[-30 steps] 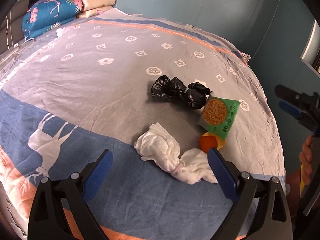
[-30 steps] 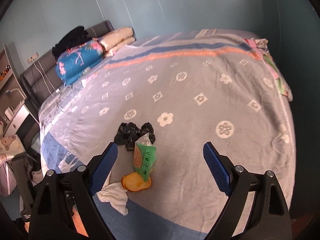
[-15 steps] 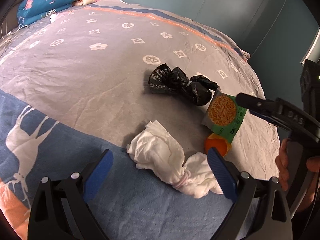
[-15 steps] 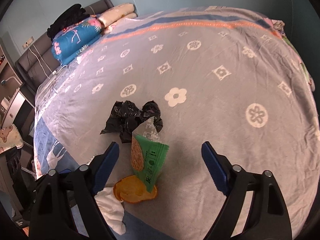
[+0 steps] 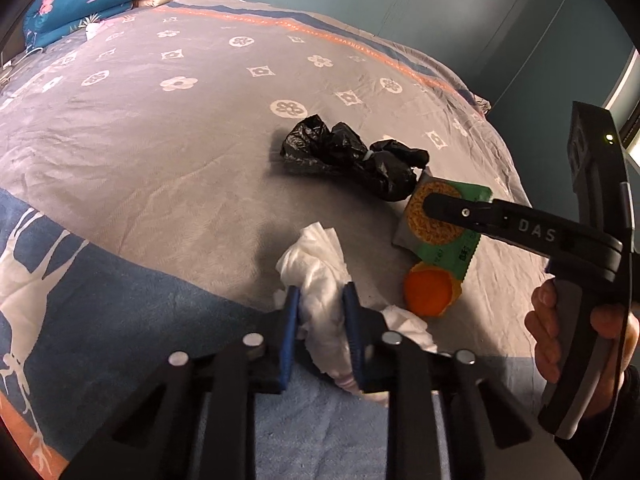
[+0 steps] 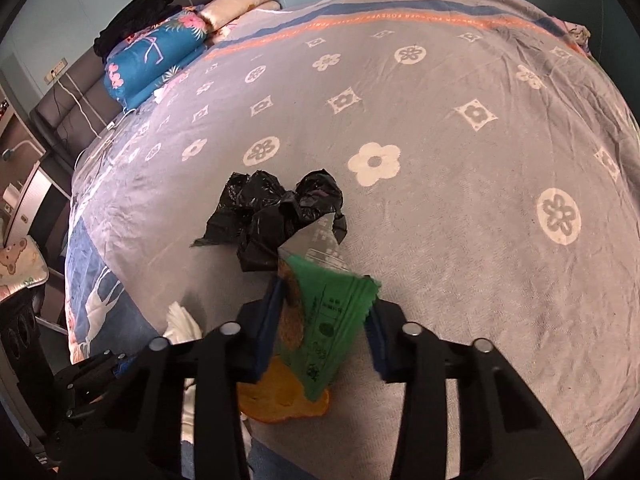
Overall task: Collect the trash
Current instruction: 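Grasp a white tissue with the left tool while the right tool grasps the green snack packet, then carry the white tissue and green snack packet over to the yellow-rimmed bin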
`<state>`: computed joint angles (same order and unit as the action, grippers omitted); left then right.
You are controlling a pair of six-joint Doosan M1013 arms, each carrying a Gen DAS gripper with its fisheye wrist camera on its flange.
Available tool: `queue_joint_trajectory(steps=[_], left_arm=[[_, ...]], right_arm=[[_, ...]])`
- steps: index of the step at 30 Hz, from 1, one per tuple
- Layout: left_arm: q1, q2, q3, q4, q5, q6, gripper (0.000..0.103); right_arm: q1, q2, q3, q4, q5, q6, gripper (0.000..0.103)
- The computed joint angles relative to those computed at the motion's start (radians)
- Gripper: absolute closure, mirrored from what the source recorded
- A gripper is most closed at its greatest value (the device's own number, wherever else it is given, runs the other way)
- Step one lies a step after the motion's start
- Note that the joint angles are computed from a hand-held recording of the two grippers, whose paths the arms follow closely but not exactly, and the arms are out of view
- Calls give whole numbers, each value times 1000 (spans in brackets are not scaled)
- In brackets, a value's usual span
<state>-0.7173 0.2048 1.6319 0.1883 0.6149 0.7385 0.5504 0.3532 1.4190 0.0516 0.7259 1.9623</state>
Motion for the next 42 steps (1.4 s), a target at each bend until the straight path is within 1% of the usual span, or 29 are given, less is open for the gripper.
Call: queue_joint_trajectory(steps=[2, 8, 11, 22, 27, 31, 42], left_arm=[[-1, -6, 5, -7, -11, 8, 85], [-2, -29, 24, -7, -34, -11, 86], [-3, -43, 31, -2, -39, -21, 86], [-29, -92, 46, 98, -20, -103, 86], [-44, -110, 49, 148, -5, -149, 86], [-62, -120, 41, 200, 25, -186, 86], [-106, -149, 29, 303, 50, -261, 86]], right_arm=[[4, -2, 3, -13, -7, 7, 76], [10, -15, 7, -43, -12, 35, 81], [13, -32, 17, -66, -25, 47, 82], [7, -105, 64, -44, -56, 29, 82], [5, -148, 99, -9, -82, 15, 82], [12, -175, 117, -17, -95, 28, 82], [24, -267, 178, -59, -142, 65, 82]])
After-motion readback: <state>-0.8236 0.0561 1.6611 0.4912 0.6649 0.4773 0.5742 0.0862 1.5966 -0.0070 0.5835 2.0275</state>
